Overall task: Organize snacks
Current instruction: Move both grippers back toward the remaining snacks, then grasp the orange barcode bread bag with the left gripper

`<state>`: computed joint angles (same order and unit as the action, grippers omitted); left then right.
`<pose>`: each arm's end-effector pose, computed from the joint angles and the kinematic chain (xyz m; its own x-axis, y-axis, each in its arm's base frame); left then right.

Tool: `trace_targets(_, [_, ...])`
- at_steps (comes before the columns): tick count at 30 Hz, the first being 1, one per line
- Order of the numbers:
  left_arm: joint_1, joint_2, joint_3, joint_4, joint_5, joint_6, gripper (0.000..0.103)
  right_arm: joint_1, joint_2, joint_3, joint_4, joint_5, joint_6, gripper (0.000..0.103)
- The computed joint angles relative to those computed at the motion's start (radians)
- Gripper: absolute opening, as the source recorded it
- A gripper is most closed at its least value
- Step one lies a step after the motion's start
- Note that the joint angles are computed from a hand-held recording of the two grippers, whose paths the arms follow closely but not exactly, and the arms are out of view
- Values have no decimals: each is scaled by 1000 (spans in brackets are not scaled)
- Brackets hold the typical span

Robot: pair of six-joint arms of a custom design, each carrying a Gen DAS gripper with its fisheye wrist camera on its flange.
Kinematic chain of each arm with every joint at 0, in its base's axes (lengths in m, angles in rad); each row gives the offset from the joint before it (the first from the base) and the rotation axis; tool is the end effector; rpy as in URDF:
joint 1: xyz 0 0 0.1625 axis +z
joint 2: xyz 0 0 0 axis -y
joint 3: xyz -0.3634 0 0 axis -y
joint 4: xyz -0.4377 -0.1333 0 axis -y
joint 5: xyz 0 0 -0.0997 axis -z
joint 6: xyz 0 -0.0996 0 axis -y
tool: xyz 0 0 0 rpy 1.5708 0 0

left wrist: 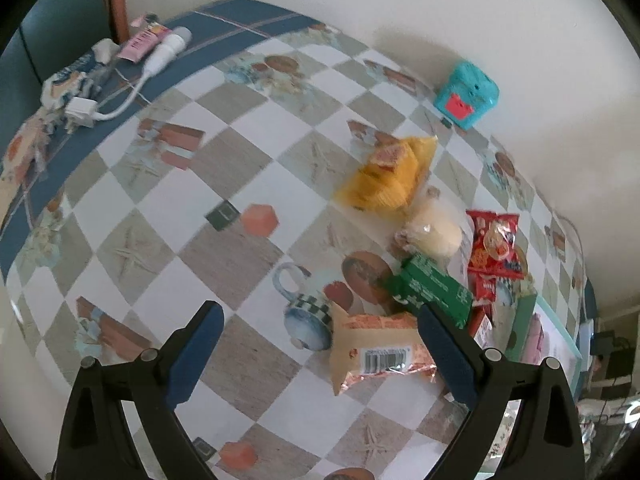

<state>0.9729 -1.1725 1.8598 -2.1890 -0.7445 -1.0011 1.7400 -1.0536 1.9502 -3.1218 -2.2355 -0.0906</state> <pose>-0.1524 -0.5908 0.1455 -0.7595 -0.4660 -0.4539 -0.1446 0.8013 -0.5806 0.1685 -0.5594 0.1349 -0.8236 0.1658 0.5425 -0.2090 0.8004 -0.5619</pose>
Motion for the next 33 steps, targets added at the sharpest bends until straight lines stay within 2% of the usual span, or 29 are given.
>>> trace_targets(8, [35, 95, -70, -48, -134, 128, 98, 0, 57, -43, 98, -55, 64, 92])
trace_targets(12, [43, 154, -117, -18, -159, 161, 98, -2, 69, -58, 114, -62, 81, 92])
trace_targets(18, [54, 206, -158, 40, -157, 145, 98, -4, 78, -68, 131, -67, 91, 91])
trace_targets(22, [55, 215, -156, 32, -152, 138, 97, -5, 83, -74, 132, -72, 92, 91])
trace_targets(24, [54, 211, -150, 15, -152, 137, 88, -7, 83, -74, 134, -71, 94, 86])
trace_targets(25, [53, 204, -143, 10, -152, 135, 88, -9, 84, -76, 142, -71, 98, 84])
trace_targets(33, [69, 155, -109, 28, -140, 66, 87, -11, 95, -86, 165, -31, 84, 81])
